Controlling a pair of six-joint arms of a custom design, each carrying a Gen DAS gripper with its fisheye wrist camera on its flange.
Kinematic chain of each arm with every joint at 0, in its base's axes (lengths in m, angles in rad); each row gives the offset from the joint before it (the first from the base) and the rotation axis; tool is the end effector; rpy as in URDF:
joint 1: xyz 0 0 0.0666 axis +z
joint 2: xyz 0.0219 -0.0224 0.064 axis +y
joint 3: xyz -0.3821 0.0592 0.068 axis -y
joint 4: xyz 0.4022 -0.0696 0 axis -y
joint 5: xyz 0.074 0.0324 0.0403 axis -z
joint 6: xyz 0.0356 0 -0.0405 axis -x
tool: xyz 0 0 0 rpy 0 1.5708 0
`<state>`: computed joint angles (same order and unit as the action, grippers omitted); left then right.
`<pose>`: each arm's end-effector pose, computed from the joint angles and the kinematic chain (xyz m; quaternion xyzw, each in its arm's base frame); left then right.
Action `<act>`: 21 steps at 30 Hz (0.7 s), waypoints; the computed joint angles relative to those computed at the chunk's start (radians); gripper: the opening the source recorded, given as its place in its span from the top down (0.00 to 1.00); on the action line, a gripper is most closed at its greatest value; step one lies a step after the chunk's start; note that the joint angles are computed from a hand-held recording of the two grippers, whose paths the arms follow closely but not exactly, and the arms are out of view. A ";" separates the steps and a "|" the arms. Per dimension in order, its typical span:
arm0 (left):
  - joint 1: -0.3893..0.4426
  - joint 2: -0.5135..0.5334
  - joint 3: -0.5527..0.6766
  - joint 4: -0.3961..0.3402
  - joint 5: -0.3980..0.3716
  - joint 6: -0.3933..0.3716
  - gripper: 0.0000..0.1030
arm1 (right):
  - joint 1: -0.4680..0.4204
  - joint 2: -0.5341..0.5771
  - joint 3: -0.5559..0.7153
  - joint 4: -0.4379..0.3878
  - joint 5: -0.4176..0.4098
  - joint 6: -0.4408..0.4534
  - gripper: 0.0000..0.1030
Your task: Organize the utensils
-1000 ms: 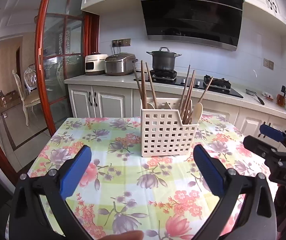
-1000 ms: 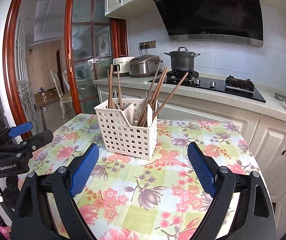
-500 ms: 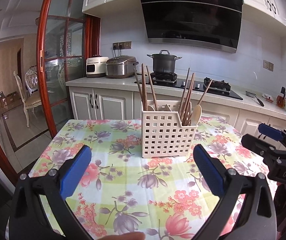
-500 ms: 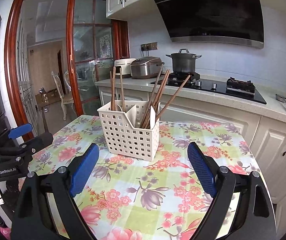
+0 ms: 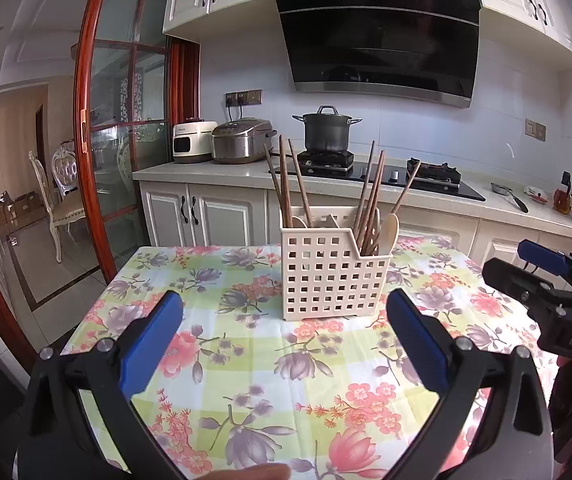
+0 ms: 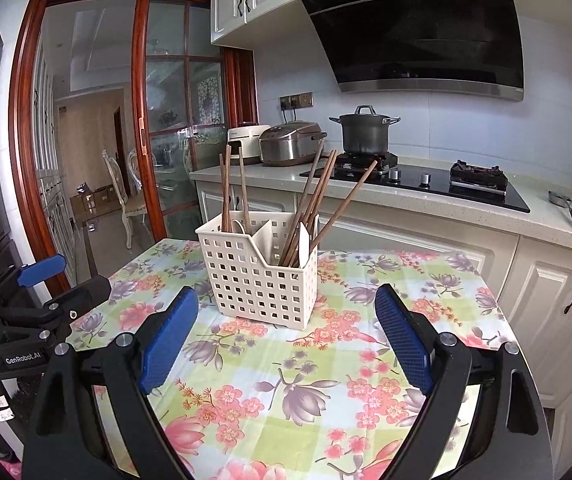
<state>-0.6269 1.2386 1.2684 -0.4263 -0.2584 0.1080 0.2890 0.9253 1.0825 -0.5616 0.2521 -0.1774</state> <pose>0.3805 -0.2649 0.4839 0.1428 0.8163 -0.0973 0.5512 0.3316 0.0889 0.4968 0.0229 0.8307 0.0242 0.5558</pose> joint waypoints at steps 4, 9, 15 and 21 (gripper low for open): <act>0.001 -0.006 0.000 0.001 0.000 -0.001 0.04 | 0.000 0.000 0.004 -0.002 -0.001 0.000 0.18; -0.003 -0.011 0.000 0.008 -0.008 -0.006 0.04 | 0.007 -0.003 0.005 0.003 0.007 0.003 0.18; -0.003 -0.014 -0.003 0.015 -0.009 -0.007 0.04 | 0.019 -0.008 0.005 0.005 0.020 0.006 0.18; -0.004 -0.013 -0.002 0.015 -0.010 -0.004 0.04 | 0.019 -0.008 0.006 0.002 0.020 0.006 0.18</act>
<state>-0.6311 1.2260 1.2661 -0.4115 -0.2684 0.1045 0.3078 0.9176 1.0883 -0.5591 0.2719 -0.1713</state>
